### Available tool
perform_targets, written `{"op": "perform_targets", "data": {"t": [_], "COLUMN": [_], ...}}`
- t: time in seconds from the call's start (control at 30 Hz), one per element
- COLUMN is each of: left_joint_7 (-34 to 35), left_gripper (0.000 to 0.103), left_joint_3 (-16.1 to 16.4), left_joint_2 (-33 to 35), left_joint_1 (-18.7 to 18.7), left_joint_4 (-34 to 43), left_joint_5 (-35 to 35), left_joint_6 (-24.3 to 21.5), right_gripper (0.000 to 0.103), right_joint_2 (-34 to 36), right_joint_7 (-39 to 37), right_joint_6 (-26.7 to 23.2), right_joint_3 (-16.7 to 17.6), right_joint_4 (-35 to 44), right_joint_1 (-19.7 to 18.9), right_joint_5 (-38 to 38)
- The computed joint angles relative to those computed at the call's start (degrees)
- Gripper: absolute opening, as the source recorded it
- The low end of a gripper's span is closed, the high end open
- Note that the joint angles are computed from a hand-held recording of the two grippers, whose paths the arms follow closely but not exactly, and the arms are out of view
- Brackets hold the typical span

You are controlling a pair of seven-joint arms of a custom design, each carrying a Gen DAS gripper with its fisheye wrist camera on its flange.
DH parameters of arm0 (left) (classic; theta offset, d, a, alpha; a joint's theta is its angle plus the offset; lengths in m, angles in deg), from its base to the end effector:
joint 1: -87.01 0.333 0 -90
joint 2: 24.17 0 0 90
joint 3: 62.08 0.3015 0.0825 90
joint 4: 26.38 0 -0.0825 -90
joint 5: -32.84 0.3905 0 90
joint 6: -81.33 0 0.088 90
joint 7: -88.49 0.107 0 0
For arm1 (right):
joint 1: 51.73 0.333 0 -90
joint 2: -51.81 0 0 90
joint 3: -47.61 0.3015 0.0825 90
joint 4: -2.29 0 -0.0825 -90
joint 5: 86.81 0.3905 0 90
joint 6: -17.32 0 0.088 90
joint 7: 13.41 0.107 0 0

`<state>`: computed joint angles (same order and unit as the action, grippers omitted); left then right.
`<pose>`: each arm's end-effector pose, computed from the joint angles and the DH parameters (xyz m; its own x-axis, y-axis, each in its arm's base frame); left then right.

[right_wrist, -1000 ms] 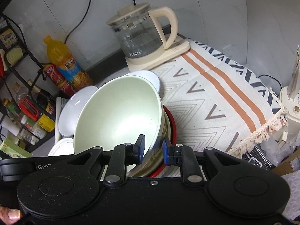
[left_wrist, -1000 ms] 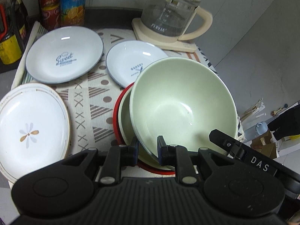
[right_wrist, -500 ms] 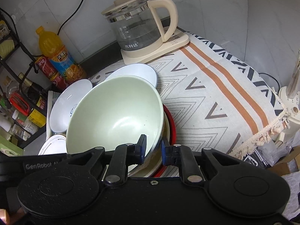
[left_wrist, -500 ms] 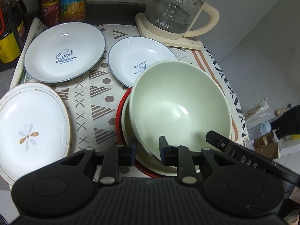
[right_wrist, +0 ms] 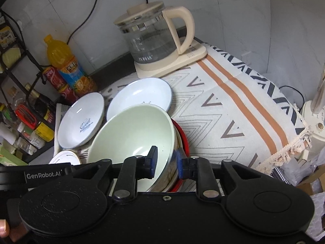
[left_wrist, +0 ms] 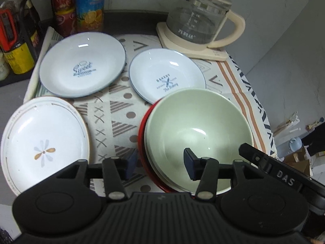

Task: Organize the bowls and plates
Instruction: 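Lower the small bowl into the stacked bowls and open both grippers, then withdraw both grippers from the bowl stack toward the white plates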

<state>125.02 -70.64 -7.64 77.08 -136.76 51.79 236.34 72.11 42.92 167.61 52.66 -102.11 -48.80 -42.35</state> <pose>0.6180 -0.2123 0.3780 0.2940 -0.9283 0.2278 -0.8179 -0.3677 -0.4425 0.6680 0.0723 0.3690 0.2121 -0.8998 -0.3813 -0.8624 0.0111 -0.5061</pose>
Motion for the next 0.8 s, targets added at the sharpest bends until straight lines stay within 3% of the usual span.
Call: {"op": "perform_targets", "data": {"t": [0.13,0.27,0.57,0.67,0.8], "left_joint_7": [-5.25,-11.24,-22.63,-23.77,-25.47], "left_gripper": [0.061,0.072,0.081,0.084,0.086], "left_joint_3": [1.71,2.57,1.38,0.47,-0.59], "left_joint_2": [-1.97,-4.64,-11.82,-14.29,-17.46], "left_joint_1": [-1.29,-1.86,-0.46,0.53,1.52], "left_joint_4": [-1.65,-4.15,-11.35,-14.08,-17.22], "left_joint_5": [4.03,8.98,17.74,17.97,17.6], "left_joint_6": [0.21,-0.37,-3.48,-4.08,-5.91], "right_gripper": [0.043,0.053,0.075,0.078,0.091], "right_joint_2": [-1.38,-3.54,-8.15,-9.52,-10.94], "right_joint_7": [-1.85,-4.99,-10.29,-12.71,-15.76], "right_joint_6": [-0.12,0.49,-0.52,-1.24,-2.44], "right_joint_3": [0.4,0.57,-0.05,-0.17,-0.39], "right_joint_4": [-1.09,-3.14,-7.62,-8.84,-10.02], "right_joint_1": [-0.58,-0.52,0.99,1.57,2.46], "right_joint_5": [1.61,3.79,7.48,9.55,12.51]}}
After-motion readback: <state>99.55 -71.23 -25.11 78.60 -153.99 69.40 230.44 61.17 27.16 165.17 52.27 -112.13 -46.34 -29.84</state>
